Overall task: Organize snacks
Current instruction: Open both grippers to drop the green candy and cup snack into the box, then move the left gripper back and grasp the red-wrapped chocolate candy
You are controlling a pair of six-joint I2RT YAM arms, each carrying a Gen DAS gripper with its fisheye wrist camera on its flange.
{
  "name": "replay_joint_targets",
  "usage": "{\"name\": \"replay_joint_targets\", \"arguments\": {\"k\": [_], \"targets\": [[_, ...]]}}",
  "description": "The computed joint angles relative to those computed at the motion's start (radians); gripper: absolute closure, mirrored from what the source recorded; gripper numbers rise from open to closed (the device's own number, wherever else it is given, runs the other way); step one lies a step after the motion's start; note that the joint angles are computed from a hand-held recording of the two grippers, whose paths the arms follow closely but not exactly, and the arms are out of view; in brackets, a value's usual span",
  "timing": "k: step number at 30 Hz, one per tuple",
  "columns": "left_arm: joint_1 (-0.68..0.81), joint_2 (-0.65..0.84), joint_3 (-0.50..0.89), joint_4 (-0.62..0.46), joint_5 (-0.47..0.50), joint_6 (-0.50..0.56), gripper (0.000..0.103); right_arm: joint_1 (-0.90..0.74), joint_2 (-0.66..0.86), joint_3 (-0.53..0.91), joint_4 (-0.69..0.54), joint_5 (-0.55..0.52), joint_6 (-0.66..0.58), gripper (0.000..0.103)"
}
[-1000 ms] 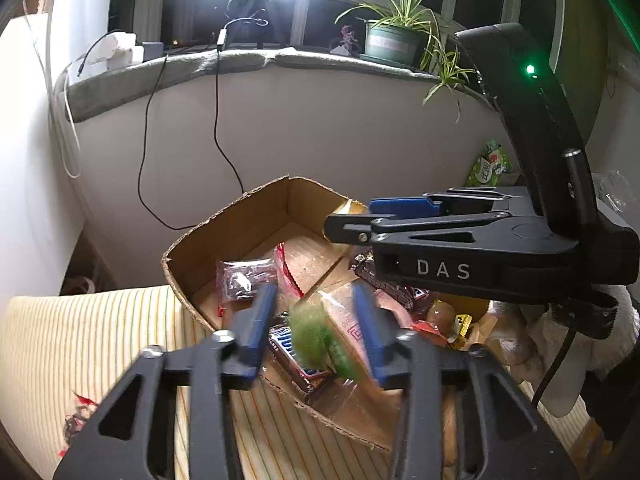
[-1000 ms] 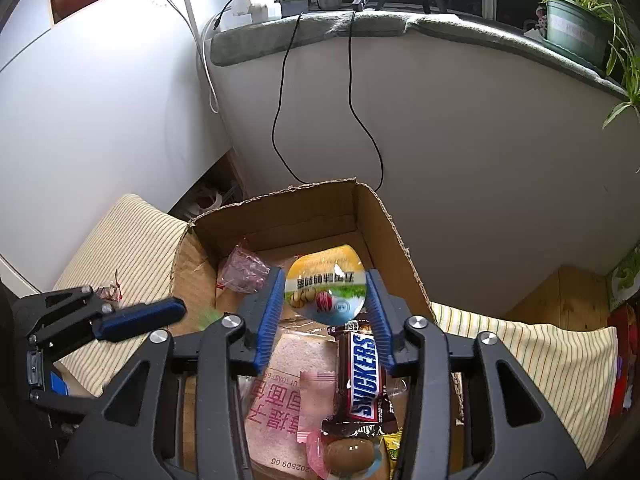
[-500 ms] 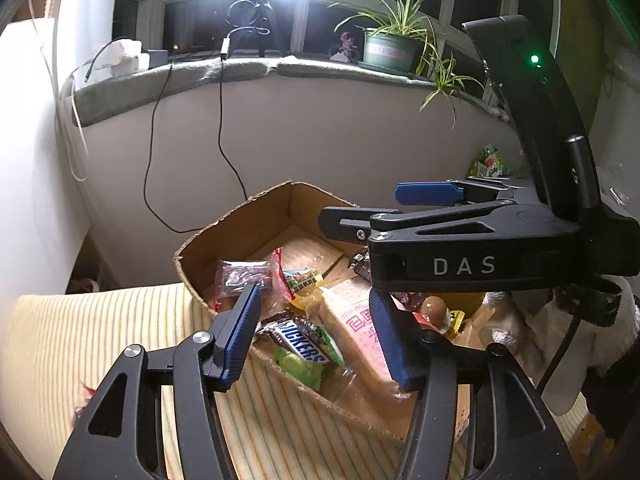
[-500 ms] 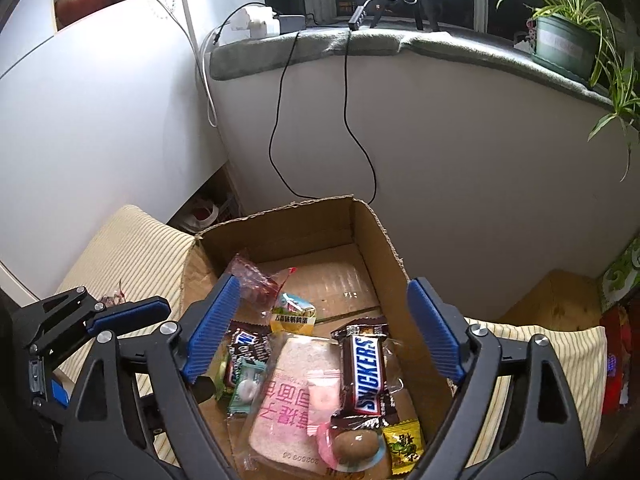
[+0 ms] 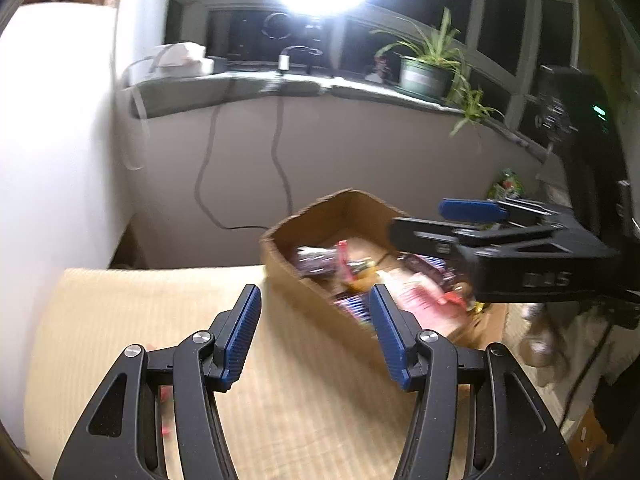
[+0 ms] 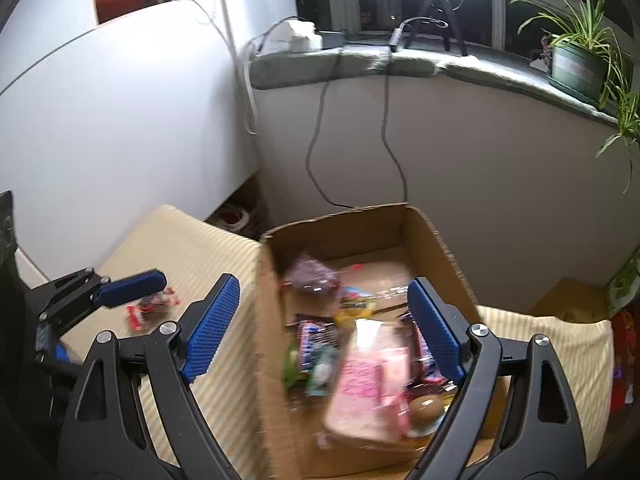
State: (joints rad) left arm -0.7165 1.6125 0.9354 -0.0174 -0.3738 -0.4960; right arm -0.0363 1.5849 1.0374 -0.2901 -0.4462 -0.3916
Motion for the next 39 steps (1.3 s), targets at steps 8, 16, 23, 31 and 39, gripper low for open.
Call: {"name": "replay_joint_targets", "arguments": {"k": [8, 16, 23, 31, 39], "targets": [[0.14, -0.183, -0.242, 0.055, 0.069, -0.055, 0.048, 0.103, -0.147, -0.163, 0.028, -0.015, 0.038, 0.015], [0.27, -0.252, -0.395, 0.112, 0.151, -0.065, 0.05, 0.263, -0.188, -0.318, 0.125, 0.036, 0.1, 0.015], [0.308, -0.193, -0.425, 0.161, 0.217, -0.032, 0.054, 0.414, -0.08, -0.37, 0.233, 0.122, 0.154, 0.022], [0.338, -0.089, -0.382, 0.182, 0.274, 0.028, 0.055, 0.484, 0.074, -0.333, 0.291, 0.198, 0.172, 0.044], [0.357, 0.014, -0.325, 0.189, 0.311, 0.068, 0.055, 0.518, 0.155, -0.288, 0.307, 0.235, 0.167, 0.05]]}}
